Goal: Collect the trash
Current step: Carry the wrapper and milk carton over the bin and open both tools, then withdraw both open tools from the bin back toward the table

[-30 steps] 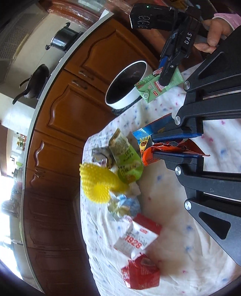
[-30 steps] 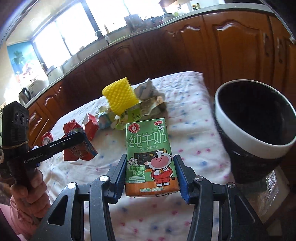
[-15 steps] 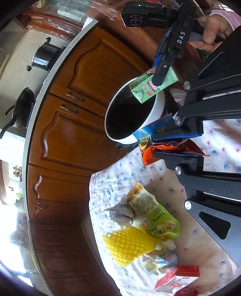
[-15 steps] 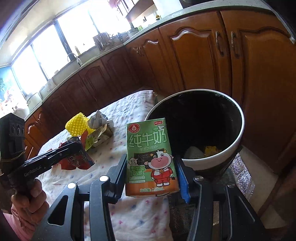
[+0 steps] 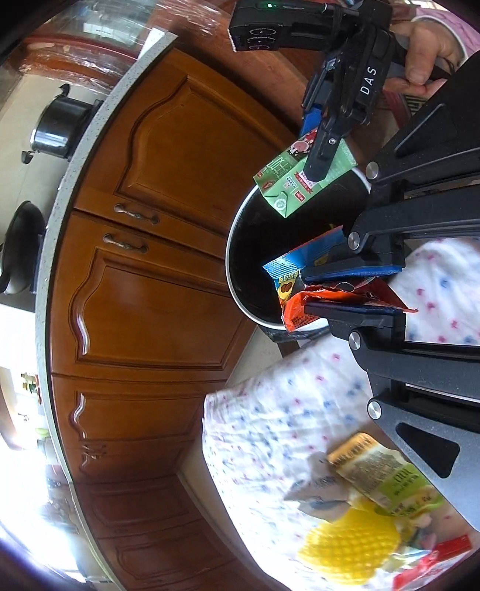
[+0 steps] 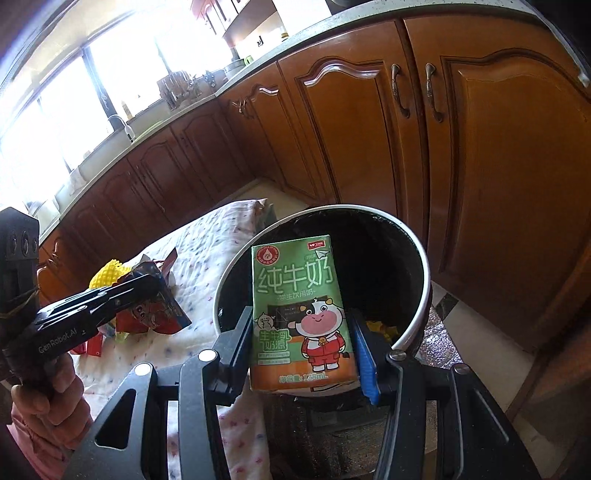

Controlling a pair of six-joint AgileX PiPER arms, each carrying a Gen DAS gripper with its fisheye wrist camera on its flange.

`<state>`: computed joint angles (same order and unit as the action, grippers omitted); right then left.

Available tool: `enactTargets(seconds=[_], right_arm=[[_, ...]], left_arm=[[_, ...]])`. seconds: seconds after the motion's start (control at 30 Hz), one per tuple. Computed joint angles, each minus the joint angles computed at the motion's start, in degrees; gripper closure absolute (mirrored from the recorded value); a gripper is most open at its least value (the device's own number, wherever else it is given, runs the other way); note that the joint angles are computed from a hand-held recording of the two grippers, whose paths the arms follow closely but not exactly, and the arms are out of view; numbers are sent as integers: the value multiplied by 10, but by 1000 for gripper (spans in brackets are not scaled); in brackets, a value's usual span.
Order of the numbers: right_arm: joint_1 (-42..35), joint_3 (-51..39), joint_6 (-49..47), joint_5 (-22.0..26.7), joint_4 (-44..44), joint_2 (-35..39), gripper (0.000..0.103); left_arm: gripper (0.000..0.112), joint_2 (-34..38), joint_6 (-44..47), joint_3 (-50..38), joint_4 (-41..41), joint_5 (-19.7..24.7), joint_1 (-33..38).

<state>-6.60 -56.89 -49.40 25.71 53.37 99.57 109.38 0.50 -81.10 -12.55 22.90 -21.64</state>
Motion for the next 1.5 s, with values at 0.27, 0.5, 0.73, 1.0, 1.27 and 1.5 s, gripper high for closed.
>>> enactTargets(seconds=[0.27,0.5,0.73,1.0,1.27,1.5], right_arm=[[2,-79,106,20,-133,50,54],[0,-130,152,41,-195,92,54],[6,-151,169,46,-213,113,53],[-24,-120,96,42,-108,92,40],[-37,7,-105,27,135,8,10],[8,101,-203,15,272,-39,7]], left_arm=[[102,117,-35,-190,64,109,-17],[101,185,-44,-294,72,170,-23],[89,209,-29,-329,56,191,-19],[56,138,-39,-200,38,101,-9],[56,6,31,43,-87,-41,19],[56,-118,182,240,-269,-124,54]])
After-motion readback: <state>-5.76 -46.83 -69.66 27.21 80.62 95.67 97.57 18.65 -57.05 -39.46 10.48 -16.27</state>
